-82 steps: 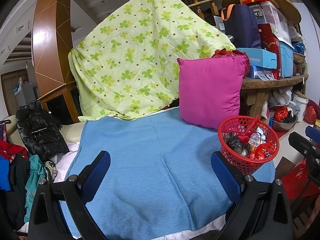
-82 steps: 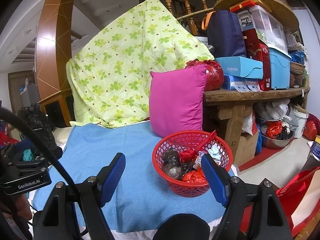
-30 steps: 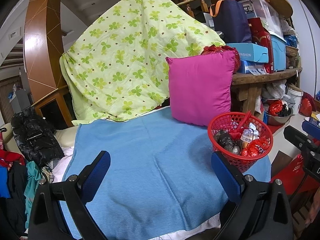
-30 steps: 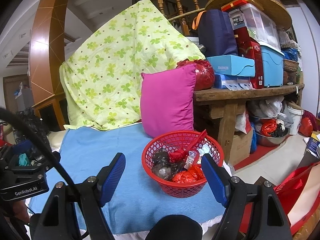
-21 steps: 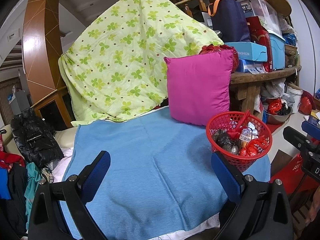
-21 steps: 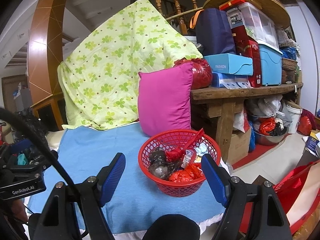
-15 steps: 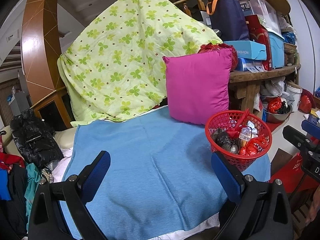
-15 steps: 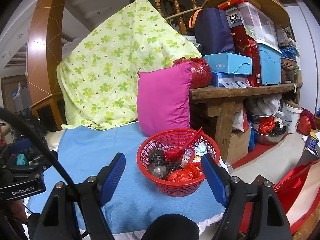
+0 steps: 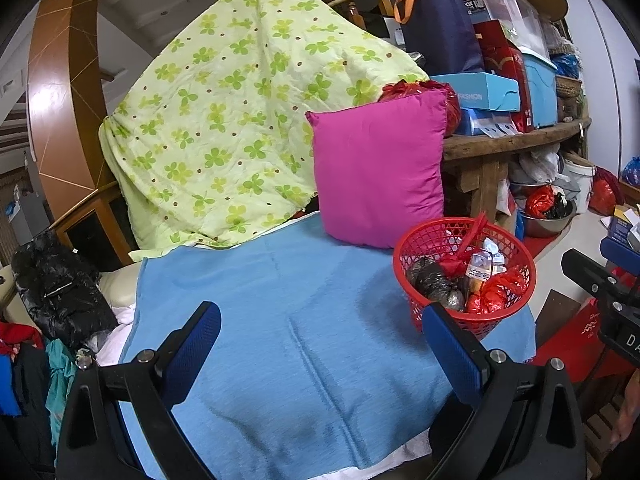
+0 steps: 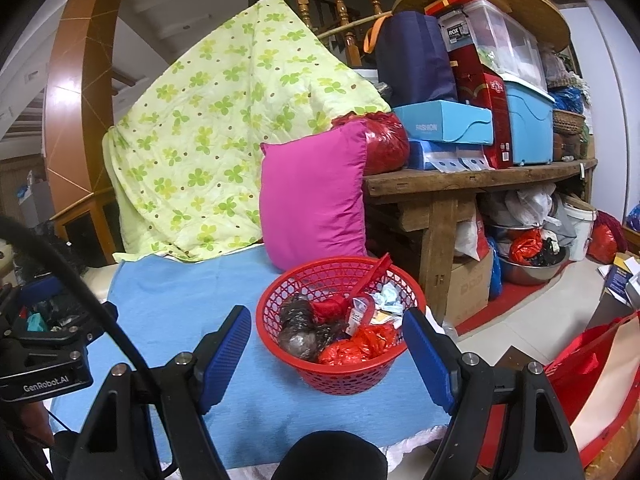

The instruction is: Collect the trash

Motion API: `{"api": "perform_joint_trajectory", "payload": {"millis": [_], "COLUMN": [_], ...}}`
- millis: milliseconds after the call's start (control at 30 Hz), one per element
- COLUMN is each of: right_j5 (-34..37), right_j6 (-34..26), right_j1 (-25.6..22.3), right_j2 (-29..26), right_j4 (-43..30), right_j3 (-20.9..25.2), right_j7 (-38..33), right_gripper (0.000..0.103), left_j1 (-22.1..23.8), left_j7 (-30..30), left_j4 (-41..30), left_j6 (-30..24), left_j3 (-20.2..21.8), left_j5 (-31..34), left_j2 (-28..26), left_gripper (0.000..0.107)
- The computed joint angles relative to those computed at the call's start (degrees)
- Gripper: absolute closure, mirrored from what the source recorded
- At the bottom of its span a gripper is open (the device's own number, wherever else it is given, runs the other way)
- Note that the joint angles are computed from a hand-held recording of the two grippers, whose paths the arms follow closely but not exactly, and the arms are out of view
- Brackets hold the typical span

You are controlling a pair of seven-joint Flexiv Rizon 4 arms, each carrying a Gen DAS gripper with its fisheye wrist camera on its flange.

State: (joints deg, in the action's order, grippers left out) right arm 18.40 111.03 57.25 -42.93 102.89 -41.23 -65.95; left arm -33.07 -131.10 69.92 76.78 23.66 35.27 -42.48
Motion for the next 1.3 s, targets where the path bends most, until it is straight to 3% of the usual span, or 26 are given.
{"api": "perform_joint_trajectory", "payload": {"millis": [467, 933, 1300], "right_j5": [-1.1, -1.6, -1.3], "right_j6": [0.0, -0.2, -0.8], "right_j1": [-4.5, -6.4, -2.9], "right_j2": [-0.2, -0.4, -1.1], "right_j4": [-1.0, -1.7, -1.4], "right_j3": [3.7, 5.1, 1.4], "right_j7": [1.2, 1.3, 1.6], "right_gripper": [0.022, 0.022, 0.022], "left_j1": [1.9, 1.9, 1.7], "left_j7": [6.5, 8.7, 7.5], "left_j4": [-4.1, -6.4, -4.2], "left_j6": [-2.7, -4.3, -1.9], "left_j3": [-4.1, -4.6, -3.5], "left_j5": [-3.7, -5.3, -5.8], "left_j2": [-2.8, -4.6, -3.6], "left_gripper": [0.006, 0.006, 0.006]}}
